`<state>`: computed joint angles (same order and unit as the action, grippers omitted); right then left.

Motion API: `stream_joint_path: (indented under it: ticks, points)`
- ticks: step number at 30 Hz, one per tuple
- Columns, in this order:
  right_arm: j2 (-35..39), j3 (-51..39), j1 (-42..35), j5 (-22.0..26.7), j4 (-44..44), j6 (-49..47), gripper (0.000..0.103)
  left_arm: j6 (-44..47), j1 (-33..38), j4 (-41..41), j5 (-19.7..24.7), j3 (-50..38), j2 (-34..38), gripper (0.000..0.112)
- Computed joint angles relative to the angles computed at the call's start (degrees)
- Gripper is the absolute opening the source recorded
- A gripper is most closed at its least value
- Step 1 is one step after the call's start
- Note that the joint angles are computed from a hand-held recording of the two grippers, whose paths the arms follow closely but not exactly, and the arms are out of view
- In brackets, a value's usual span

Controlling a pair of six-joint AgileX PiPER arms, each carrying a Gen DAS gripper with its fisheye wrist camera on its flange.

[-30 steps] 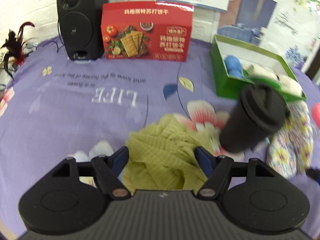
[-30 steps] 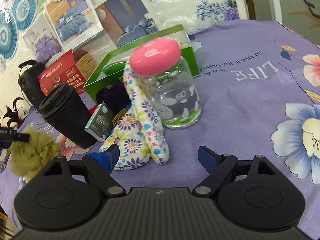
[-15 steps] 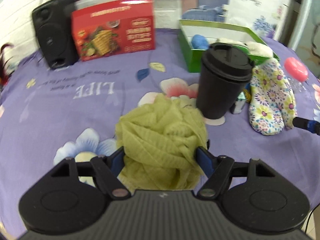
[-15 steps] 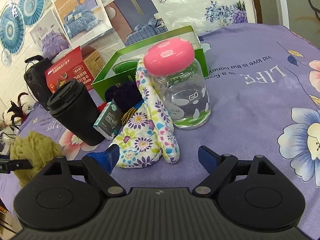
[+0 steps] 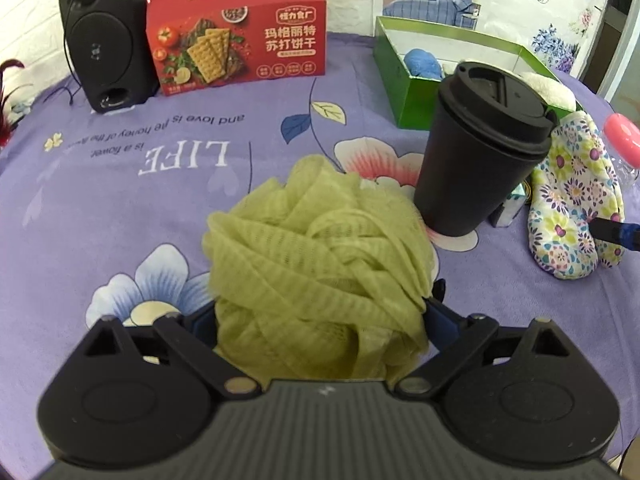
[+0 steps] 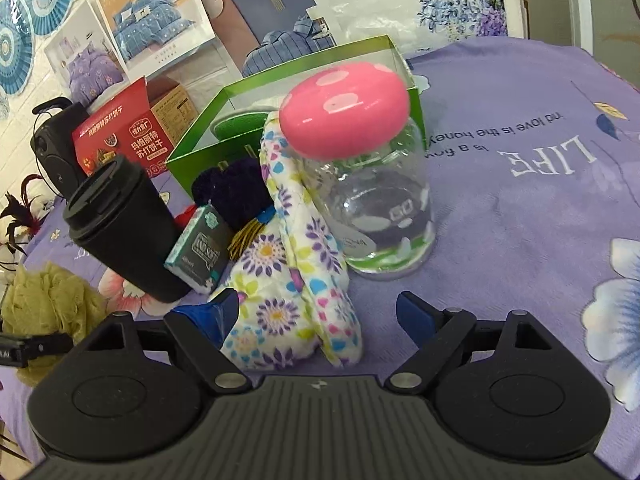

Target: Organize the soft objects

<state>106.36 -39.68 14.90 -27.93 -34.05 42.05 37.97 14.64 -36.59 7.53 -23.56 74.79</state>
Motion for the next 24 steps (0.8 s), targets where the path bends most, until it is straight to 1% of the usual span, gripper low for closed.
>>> stream_joint_path:
  ticks: [2,3,4,5,6,8,9,10,11,12,14,15,16,17,18,19,20,21,22,23,24]
  points:
    - [1.45,-2.62,0.78,2.56,-4.02,4.28,0.073,6.71,1.52,-6.95,1.28,-0.54,0.73,0.096]
    - [2.49,-3.51,1.16,3.41,-4.82,5.37,0.073,9.08,2.3,-9.3,2.11,-0.88,1.13,0.096]
    - [3.46,-3.78,1.47,3.41,-3.33,4.16,0.073,11.92,3.13,-11.98,2.81,-1.08,1.48,0.096]
    - [3.79,-2.77,1.5,1.12,0.19,0.66,0.073,13.38,3.68,-13.44,3.22,-1.19,1.72,0.096]
    - [4.35,-2.1,1.34,-0.76,2.41,-0.55,0.073,14.81,3.99,-14.76,3.42,-1.21,1.91,0.096]
    - [6.06,-0.38,-0.18,-7.13,4.39,1.32,0.073,16.63,4.67,-16.01,4.23,-1.45,2.32,0.096]
    - [6.45,0.14,-0.64,-8.81,4.49,1.87,0.074,16.25,4.7,-15.65,4.36,-1.58,2.52,0.096]
    - [6.4,0.23,-0.69,-8.82,4.24,1.64,0.074,16.45,4.69,-15.83,4.45,-1.65,2.61,0.096]
    - [6.07,-0.05,-0.31,-7.57,4.22,1.04,0.074,16.5,4.56,-15.79,4.39,-1.73,2.82,0.096]
    - [5.53,-0.61,0.64,-5.32,5.18,0.04,0.074,15.26,4.18,-14.6,4.14,-1.88,3.09,0.096]
    - [3.91,-3.21,3.6,2.46,8.21,-2.94,0.074,14.93,3.66,-14.19,3.54,-1.88,3.32,0.096]
    - [3.52,-3.94,4.45,4.43,9.71,-4.31,0.074,14.96,3.39,-14.24,3.17,-1.72,3.22,0.096]
    - [3.29,-3.88,5.1,4.1,12.77,-6.6,0.072,15.83,3.45,-14.91,3.08,-1.58,3.17,0.096]
    - [3.07,-2.81,5.06,1.49,13.57,-7.44,0.071,16.43,3.56,-15.45,3.18,-1.54,3.21,0.096]
    - [3.2,-1.87,4.8,-1.18,13.14,-7.74,0.069,16.92,3.73,-15.88,3.32,-1.48,3.21,0.096]
    - [3.28,-1.61,5.21,-1.61,13.81,-9.12,0.065,18.06,3.95,-16.93,3.51,-1.39,3.17,0.096]
    - [3.39,-1.08,5.99,-2.15,16.77,-12.51,0.063,20.05,4.34,-18.68,3.86,-1.31,3.19,0.096]
    - [3.53,-0.36,6.45,-3.3,19.16,-15.21,0.053,22.13,4.82,-20.52,4.28,-1.31,3.26,0.092]
    - [3.63,0.39,6.29,-4.71,19.74,-15.62,0.02,25.17,5.91,-23.41,5.65,-1.37,3.32,0.078]
    - [4.12,1.69,4.98,-7.74,18.03,-13.74,0.011,25.92,7.18,-24.19,7.47,-1.53,3.12,0.075]
    - [4.43,2.49,3.25,-10.12,14.02,-9.83,0.004,25.78,8.11,-24.71,8.51,-1.33,2.29,0.069]
